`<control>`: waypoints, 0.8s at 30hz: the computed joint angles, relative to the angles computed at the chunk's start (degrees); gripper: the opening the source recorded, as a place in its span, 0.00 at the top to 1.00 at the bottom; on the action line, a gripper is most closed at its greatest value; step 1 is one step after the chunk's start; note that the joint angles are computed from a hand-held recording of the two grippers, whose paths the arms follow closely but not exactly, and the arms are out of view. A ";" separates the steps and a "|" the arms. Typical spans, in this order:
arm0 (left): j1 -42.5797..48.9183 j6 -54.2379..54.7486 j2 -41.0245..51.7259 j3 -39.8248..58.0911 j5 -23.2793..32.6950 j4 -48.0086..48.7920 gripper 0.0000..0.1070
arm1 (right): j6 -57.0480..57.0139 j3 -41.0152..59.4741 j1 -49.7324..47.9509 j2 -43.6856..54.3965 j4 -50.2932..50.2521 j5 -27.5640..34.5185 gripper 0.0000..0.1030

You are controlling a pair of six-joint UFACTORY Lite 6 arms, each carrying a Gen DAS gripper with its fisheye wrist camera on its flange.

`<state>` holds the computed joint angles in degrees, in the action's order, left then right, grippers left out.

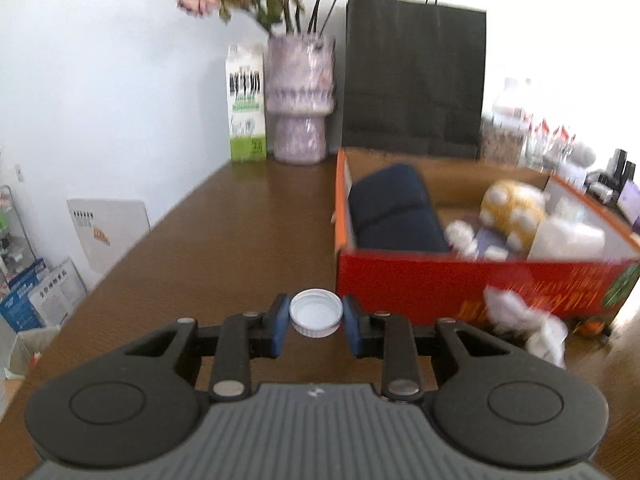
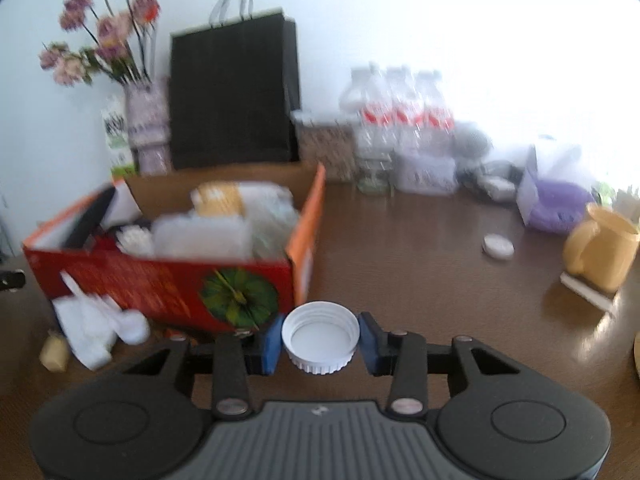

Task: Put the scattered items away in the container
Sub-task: 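Carry both white caps into the box and open both tools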

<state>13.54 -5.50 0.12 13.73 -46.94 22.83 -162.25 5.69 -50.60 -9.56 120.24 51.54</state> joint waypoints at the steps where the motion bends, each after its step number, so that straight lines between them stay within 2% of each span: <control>1: -0.46 -1.36 -2.64 -0.48 1.09 0.84 0.73 | 2.54 -0.59 1.19 -3.76 -0.96 -0.71 0.62; 5: -4.12 -8.87 -13.16 -0.69 6.86 4.95 0.73 | 11.86 -0.52 10.00 -15.55 -0.74 -5.15 0.62; 10: -15.28 -6.61 -15.66 3.82 11.51 -5.22 0.73 | 14.23 3.21 24.85 -19.85 9.04 -11.99 0.62; 15: -25.73 0.45 -6.24 13.22 12.43 -19.72 0.73 | 6.46 10.24 36.35 -11.21 24.73 -14.70 0.62; 18: -29.00 1.09 0.27 18.03 11.66 -24.42 0.73 | 1.09 14.87 40.53 -2.67 33.39 -13.50 0.62; 24: -32.37 6.18 13.37 27.31 9.35 -32.08 0.73 | -3.89 22.77 42.23 12.31 39.30 -10.68 0.62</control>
